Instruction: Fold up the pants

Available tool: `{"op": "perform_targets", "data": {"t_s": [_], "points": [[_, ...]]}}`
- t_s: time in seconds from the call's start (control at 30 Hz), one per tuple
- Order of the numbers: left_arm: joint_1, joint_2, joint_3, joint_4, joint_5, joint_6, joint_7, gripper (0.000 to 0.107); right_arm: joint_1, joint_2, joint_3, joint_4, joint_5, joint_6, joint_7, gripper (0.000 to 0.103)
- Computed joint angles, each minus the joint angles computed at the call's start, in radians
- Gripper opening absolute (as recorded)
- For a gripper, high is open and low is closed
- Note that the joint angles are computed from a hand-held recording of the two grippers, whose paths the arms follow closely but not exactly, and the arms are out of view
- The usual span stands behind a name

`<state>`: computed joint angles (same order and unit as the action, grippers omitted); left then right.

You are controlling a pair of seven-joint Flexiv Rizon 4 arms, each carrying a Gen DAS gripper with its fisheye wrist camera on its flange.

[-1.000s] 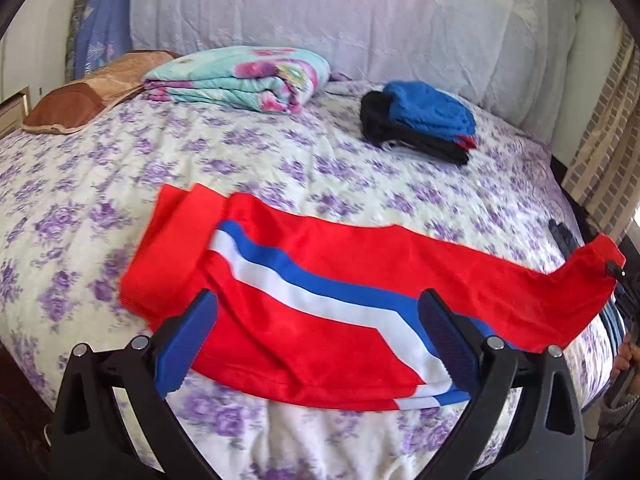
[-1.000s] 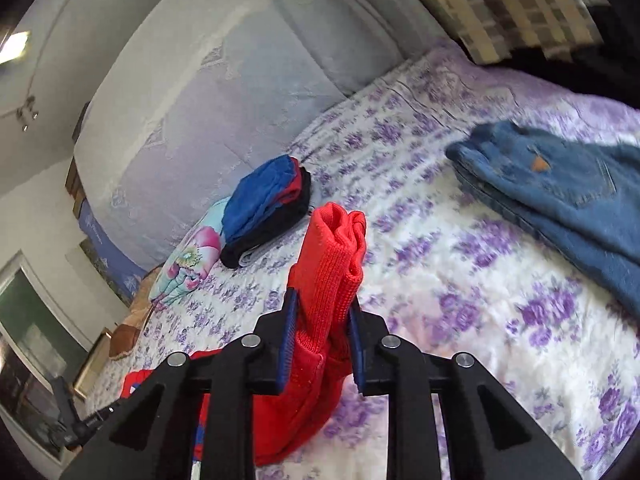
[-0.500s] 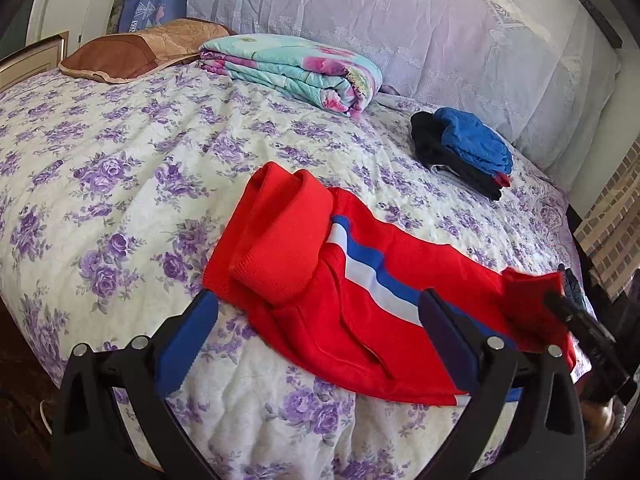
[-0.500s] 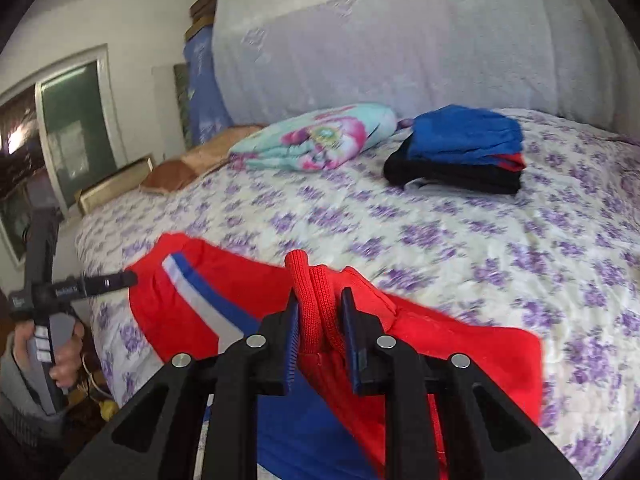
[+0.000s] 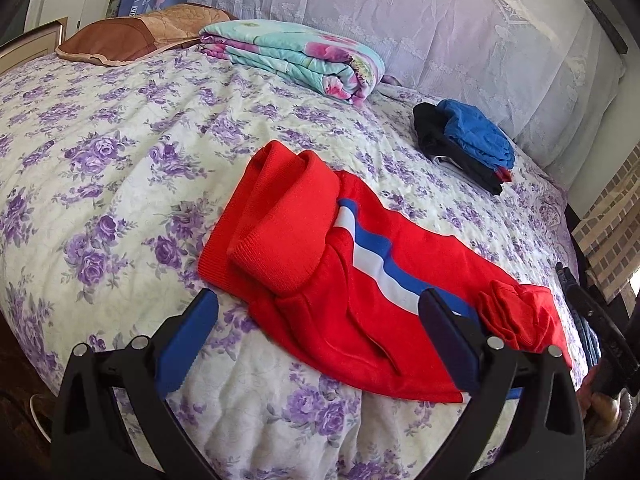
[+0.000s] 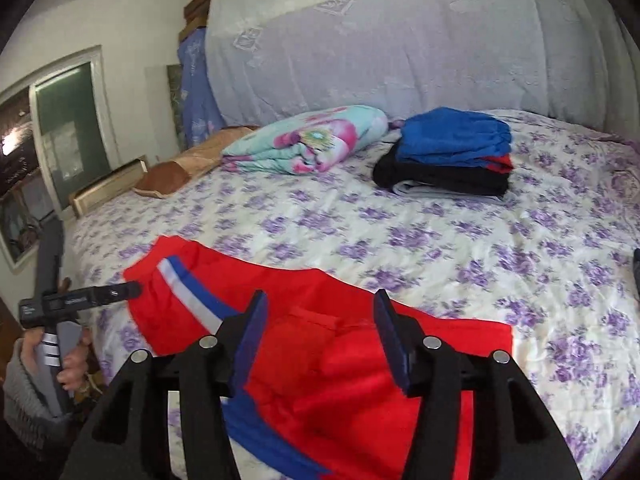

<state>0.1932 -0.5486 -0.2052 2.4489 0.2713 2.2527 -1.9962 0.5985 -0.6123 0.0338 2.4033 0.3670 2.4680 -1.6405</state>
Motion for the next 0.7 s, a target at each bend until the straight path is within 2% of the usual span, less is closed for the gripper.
{"op": "perform_targets", "data": {"t_s": [0.07,0.1,0.17,0.2,0.23,0.3,0.33,0.37,0.43,0.53,0.63,0.7], "points": [[0.007,-0.002,-0.007,-0.003,0.003,-0.011,-0.004,0.098,0.077,-0.036,-0.083,-0.057,0.057,-0.181,-0.046,0.07],[0.015,-0.005,-0.014,-0.005,0.008,-0.017,-0.008,0.098,0.092,-0.069,-0.102,-0.075,0.057,-0.215,-0.064,0.071],[0.025,-0.013,-0.021,-0.013,0.011,-0.028,-0.012,0.098,0.055,-0.063,-0.079,-0.065,0.024,-0.191,-0.027,0.076],[0.026,-0.019,-0.021,-0.018,0.006,-0.034,-0.013,0.098,0.003,-0.047,-0.041,-0.05,-0.023,-0.176,0.001,0.076],[0.028,-0.025,-0.022,-0.023,0.003,-0.036,-0.014,0.098,-0.036,-0.052,-0.006,-0.037,-0.047,-0.107,0.027,0.076],[0.036,-0.04,-0.027,-0.032,0.001,-0.031,-0.021,0.098,-0.045,-0.07,0.015,-0.02,-0.041,0.02,0.042,0.079],[0.038,-0.044,-0.028,-0.036,-0.003,-0.029,-0.025,0.098,-0.029,-0.069,0.006,-0.016,-0.035,0.028,0.027,0.088],[0.042,-0.047,-0.031,-0.041,-0.005,-0.03,-0.03,0.098,0.004,-0.062,-0.022,-0.021,-0.019,-0.022,-0.002,0.099],[0.064,-0.056,-0.047,-0.053,0.003,-0.034,-0.044,0.098,0.055,-0.072,-0.077,-0.055,-0.007,-0.185,-0.066,0.1],[0.081,-0.07,-0.058,-0.07,0.007,-0.046,-0.054,0.098,-0.015,-0.072,-0.034,-0.05,-0.08,-0.17,-0.006,0.1],[0.042,-0.069,-0.029,-0.067,-0.016,-0.028,-0.042,0.098,-0.036,-0.079,-0.024,-0.045,-0.11,-0.155,0.013,0.1],[0.046,-0.072,-0.03,-0.064,-0.013,-0.014,-0.047,0.098,-0.039,-0.08,-0.024,-0.044,-0.119,-0.152,0.021,0.1]]}}
